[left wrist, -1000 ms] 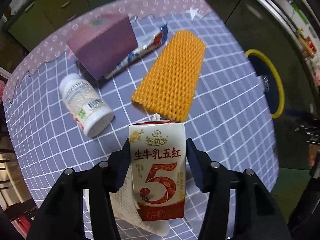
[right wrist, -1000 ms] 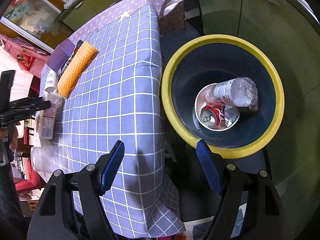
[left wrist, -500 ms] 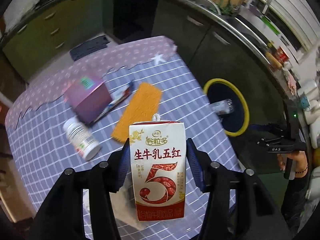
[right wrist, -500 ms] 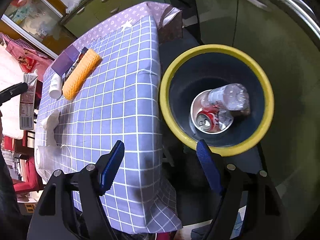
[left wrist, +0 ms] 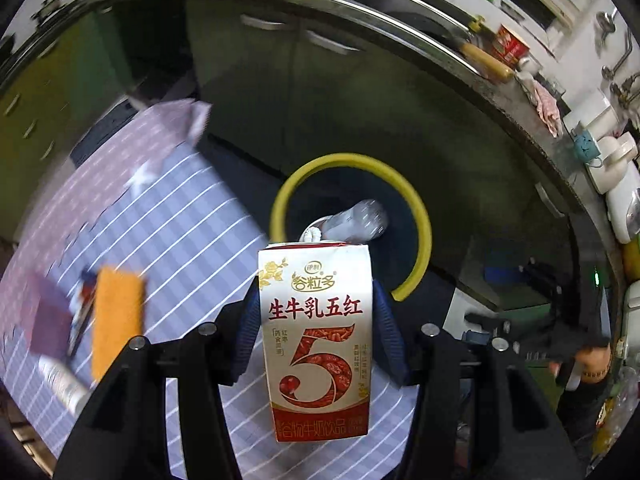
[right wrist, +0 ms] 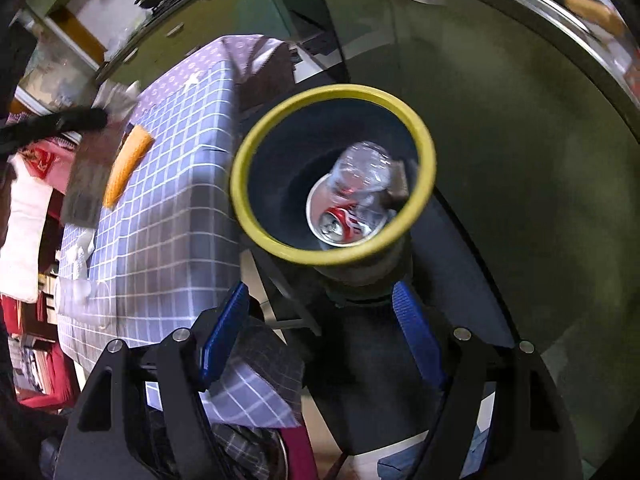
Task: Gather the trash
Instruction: 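Carry the tissue and milk carton over the bin and open the left gripper, then grasp the orange foam net sleeve with the right gripper and lift it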
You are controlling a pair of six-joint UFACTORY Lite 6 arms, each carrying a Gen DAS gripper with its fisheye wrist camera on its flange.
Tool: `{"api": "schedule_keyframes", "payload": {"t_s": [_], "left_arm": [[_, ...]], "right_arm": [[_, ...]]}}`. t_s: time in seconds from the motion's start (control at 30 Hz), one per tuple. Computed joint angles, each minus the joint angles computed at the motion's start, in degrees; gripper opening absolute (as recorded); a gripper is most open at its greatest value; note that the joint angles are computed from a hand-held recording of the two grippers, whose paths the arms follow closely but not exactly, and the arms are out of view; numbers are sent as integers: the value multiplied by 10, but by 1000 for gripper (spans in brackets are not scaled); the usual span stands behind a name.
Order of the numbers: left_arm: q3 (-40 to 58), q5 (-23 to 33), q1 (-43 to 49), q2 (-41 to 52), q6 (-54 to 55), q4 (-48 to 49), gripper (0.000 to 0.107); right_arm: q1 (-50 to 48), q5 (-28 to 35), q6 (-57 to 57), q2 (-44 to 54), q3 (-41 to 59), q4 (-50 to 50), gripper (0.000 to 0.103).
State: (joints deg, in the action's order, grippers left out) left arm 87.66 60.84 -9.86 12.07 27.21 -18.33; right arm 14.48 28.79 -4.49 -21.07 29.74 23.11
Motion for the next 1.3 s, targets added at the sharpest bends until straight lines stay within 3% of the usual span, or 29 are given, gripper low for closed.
{"api": "schedule_keyframes", "payload": {"t_s": [0.17,0.47,0.6,0.73,0.87,1.03,1.13,1.3], "left_arm": [[103,-33,-97,125,-89,32,51],[251,-47,-154,300,-191,94,55],[244,-42,-137,288,-175,78,56],[166,-44,-100,193,-117,32,56],[61,-17,-23,66,-22,-48,59],[-67,58,171,-84,151,-151,66],[-106,106,324,-115,278,-203,68],[-130,109,562,-85,482,-274,74]], "right_arm": [[-115,20,-175,-33,-61,109,74],[-269,33,-383,16,-96,214,74],[-280,28,-399,24,-98,223,74],[-239,15,-349,10,-100,204,74],[-193,10,-278,-11,-97,166,74],[-70,-13,-117,-5,-56,86,74],[42,-33,15,42,5,15,74],[199,-28,155,209,205,-66,74]]}}
